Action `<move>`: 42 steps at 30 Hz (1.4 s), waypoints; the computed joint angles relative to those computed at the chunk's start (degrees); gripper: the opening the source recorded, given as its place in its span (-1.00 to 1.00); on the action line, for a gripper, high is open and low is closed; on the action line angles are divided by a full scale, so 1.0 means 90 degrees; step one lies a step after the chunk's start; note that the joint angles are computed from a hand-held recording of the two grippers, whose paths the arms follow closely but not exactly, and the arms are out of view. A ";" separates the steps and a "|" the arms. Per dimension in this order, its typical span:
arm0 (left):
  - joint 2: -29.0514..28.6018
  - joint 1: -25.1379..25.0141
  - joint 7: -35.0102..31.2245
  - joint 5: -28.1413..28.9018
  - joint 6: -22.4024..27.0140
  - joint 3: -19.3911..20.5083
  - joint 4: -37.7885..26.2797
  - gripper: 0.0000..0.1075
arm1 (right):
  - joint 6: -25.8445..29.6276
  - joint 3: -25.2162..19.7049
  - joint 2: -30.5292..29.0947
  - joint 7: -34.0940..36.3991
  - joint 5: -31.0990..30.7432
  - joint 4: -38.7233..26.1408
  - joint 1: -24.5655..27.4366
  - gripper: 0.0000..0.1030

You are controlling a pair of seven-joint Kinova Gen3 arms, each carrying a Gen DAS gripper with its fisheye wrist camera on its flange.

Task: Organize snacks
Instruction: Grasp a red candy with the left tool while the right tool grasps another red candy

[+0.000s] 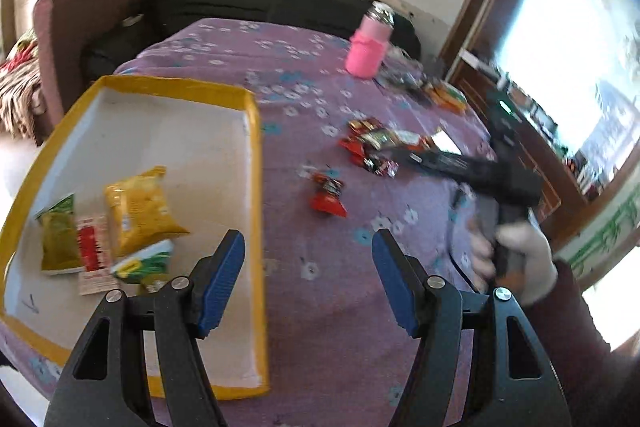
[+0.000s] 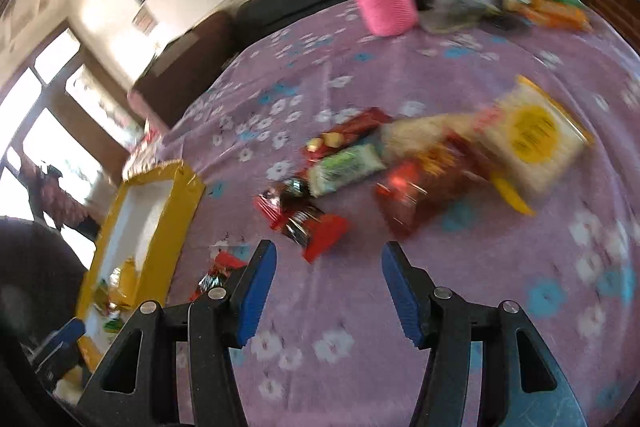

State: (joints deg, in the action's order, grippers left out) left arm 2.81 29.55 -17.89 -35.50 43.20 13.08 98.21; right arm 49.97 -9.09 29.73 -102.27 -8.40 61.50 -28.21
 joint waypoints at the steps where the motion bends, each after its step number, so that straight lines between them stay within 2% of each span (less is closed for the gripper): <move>1: 0.0080 0.0001 -0.0147 0.0080 0.0051 0.0021 -0.0098 0.22 | 0.0099 0.0064 0.0142 0.0018 0.0168 -0.0228 -0.0135 0.12; 5: 0.0289 0.0098 -0.0423 0.0212 0.0207 -0.0027 -0.0340 0.22 | 0.0577 0.0151 0.0650 0.0282 0.0558 -0.1002 -0.0456 0.12; 9: 0.0549 0.0187 -0.0776 0.0340 0.0302 -0.0149 -0.0642 0.22 | 0.0615 0.0108 0.0760 0.0590 0.0562 -0.1043 -0.0502 0.05; 11: 0.0758 0.0209 -0.1025 0.0469 0.0348 -0.0214 -0.0876 0.22 | 0.0525 0.0314 0.0706 0.0506 0.0845 -0.0920 -0.0740 -0.24; 13: 0.0992 0.0287 -0.1221 0.0564 0.0464 -0.0296 -0.1174 0.22 | 0.0476 0.0352 0.0681 0.0507 0.0985 -0.0866 -0.0818 -0.32; 16: 0.1357 0.0383 -0.1685 0.0770 0.0635 -0.0410 -0.1634 0.22 | 0.0420 0.0279 0.0643 0.0482 0.0900 -0.0793 -0.0730 -0.39; 22: 0.2061 0.0460 -0.2498 0.1212 0.1025 -0.0716 -0.2495 0.21 | 0.0247 0.0016 0.0454 0.0586 0.0287 -0.0563 -0.0218 -0.47; 27: 0.2637 0.0574 -0.2810 0.1342 0.1648 -0.1040 -0.3235 0.11 | 0.0112 -0.0059 0.0352 0.0673 0.0014 -0.0447 -0.0040 -0.47; 28: 0.2732 0.0576 -0.2853 0.1389 0.1751 -0.1074 -0.3355 0.11 | 0.0100 -0.0093 0.0346 0.0719 -0.0051 -0.0437 0.0006 -0.67; 29: 0.2810 0.0583 -0.2878 0.1433 0.1838 -0.1108 -0.3437 0.04 | 0.0165 -0.0120 0.0366 0.0767 -0.0109 -0.0486 0.0048 -0.82; 31: 0.2968 0.0596 -0.2994 0.1517 0.2035 -0.1133 -0.3608 -0.26 | 0.0183 -0.0114 0.0368 0.0795 -0.0168 -0.0491 0.0072 -0.82; 32: 0.3037 0.0622 -0.3050 0.1527 0.2109 -0.1168 -0.3669 -0.35 | 0.0184 -0.0104 0.0368 0.0798 -0.0181 -0.0491 0.0074 -0.82; 40: 0.2777 0.0801 -0.2653 0.1368 0.1726 -0.1361 -0.3284 -0.37 | 0.0141 -0.0057 0.0364 0.0749 -0.0236 -0.0439 0.0111 -0.83; 42: 0.2639 0.0809 -0.2501 0.1317 0.1595 -0.1364 -0.3112 -0.37 | 0.0128 -0.0104 0.0377 0.0805 -0.0295 -0.0430 0.0169 -0.77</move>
